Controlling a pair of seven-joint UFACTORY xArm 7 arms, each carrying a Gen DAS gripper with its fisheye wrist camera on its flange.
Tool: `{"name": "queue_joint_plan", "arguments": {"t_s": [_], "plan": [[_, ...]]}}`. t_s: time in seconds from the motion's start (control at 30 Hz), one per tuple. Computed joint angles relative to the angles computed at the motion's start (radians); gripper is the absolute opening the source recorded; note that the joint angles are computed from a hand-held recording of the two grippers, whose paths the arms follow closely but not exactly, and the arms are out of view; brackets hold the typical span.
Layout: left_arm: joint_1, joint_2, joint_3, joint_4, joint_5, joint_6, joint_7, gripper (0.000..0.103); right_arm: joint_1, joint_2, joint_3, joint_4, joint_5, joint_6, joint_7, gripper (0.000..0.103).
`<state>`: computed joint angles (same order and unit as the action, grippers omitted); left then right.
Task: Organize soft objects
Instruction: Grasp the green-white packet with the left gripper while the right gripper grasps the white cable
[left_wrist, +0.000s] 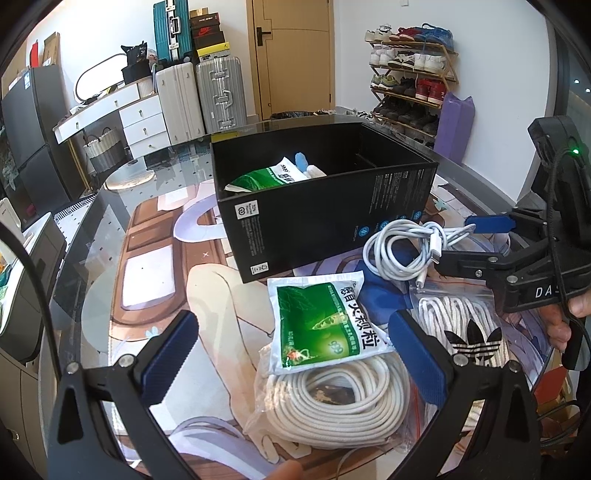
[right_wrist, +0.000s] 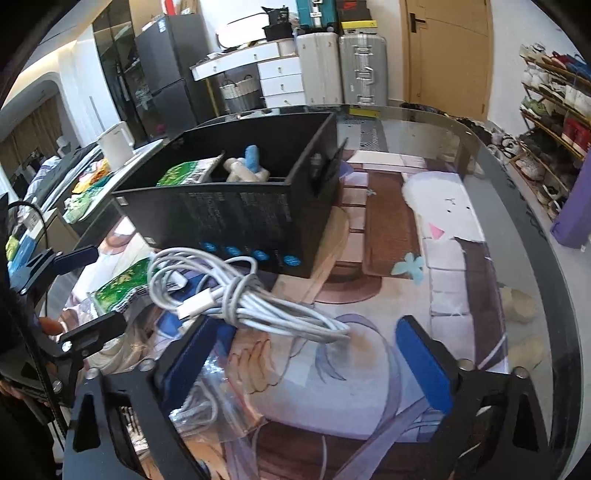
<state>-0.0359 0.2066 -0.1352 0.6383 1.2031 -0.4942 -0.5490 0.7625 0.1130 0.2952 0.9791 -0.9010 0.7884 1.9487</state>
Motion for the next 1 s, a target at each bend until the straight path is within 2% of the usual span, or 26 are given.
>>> {"name": "queue_joint_plan", "arguments": {"t_s": [0.1, 0.57, 1.0], "plan": [[0.0, 0.0, -0.001, 0.0, 0.0, 0.0, 0.0, 0.103, -0.004, 0.002, -0.001, -0.004, -0.008, -0.032, -0.016, 0.065], [0.002, 0.001, -0.002, 0.002, 0.003, 0.002, -0.006, 0.103, 0.007, -0.013, 0.005, -0.019, -0.034, -0.026, -0.023, 0.064], [0.006, 0.006, -0.002, 0.012, 0.026, 0.001, -0.029, 0.103, -0.022, -0.103, 0.042, -0.111, -0.077, -0.06, 0.077, 0.063]]}}
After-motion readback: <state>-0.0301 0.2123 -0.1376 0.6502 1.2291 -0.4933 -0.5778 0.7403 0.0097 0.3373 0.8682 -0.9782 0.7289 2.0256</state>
